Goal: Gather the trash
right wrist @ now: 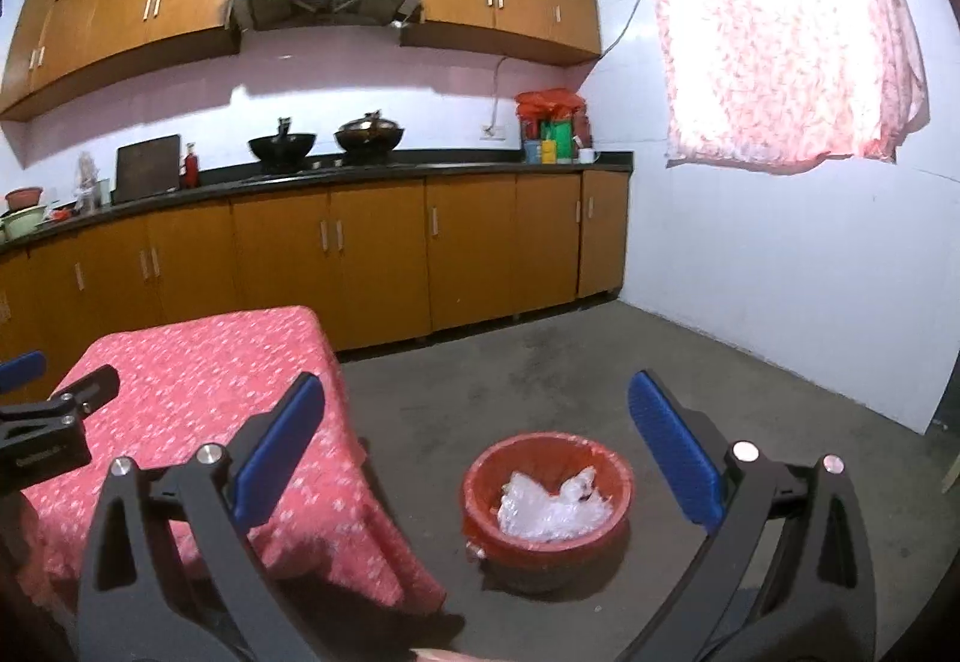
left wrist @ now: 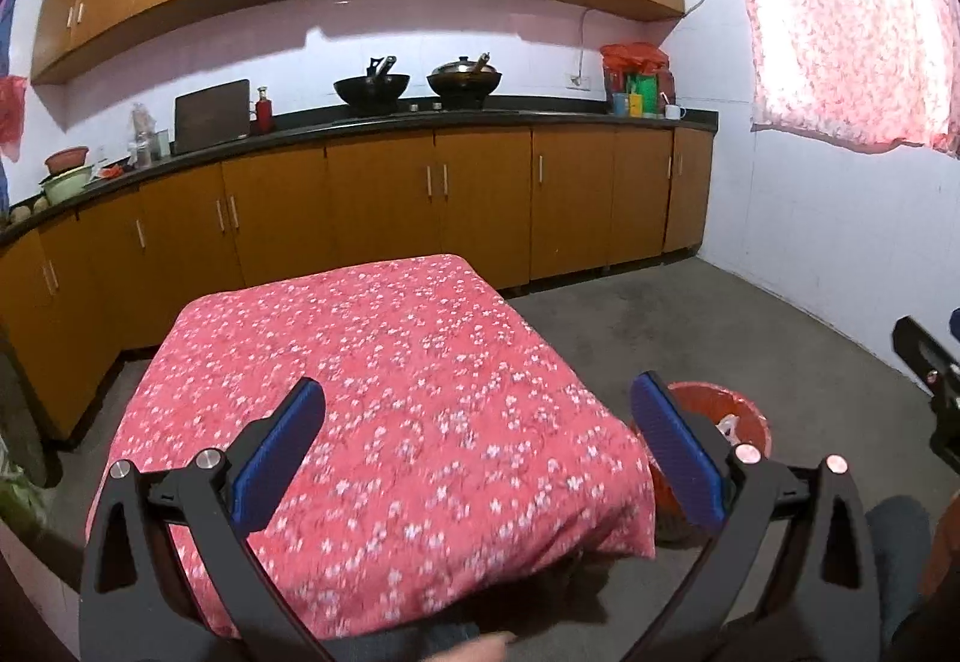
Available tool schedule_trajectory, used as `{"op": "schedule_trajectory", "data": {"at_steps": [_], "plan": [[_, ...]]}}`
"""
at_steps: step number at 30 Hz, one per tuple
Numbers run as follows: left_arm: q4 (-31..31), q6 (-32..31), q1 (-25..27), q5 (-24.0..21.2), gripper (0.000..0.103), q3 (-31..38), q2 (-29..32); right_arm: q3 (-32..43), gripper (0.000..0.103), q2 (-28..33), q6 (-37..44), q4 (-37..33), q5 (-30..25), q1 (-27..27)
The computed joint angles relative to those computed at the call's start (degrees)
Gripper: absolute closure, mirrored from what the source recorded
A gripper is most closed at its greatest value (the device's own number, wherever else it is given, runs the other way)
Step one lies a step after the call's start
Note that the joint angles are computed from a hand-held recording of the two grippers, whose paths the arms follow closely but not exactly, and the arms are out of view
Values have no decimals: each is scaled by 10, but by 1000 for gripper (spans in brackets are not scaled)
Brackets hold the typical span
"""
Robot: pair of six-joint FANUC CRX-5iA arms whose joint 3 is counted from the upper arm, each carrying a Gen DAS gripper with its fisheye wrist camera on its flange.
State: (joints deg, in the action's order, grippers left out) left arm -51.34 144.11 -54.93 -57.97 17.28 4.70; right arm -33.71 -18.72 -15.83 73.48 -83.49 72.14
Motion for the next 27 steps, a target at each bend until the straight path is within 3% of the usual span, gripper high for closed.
{"op": "schedule_trajectory", "data": {"at_steps": [3,7,13,27], "plan": [[-50,21,-30,-24,2,-9,-6,3,4,4,-10,-12,-11,21],[-67,19,-43,-20,2,-19,-11,1,4,9,-17,-18,-27,38],[-35,38,-32,3,2,-46,-28,-2,4,7,-30,-33,-35,49],[-22,44,-30,7,2,-54,-29,-5,4,11,-33,-40,-37,52]]}}
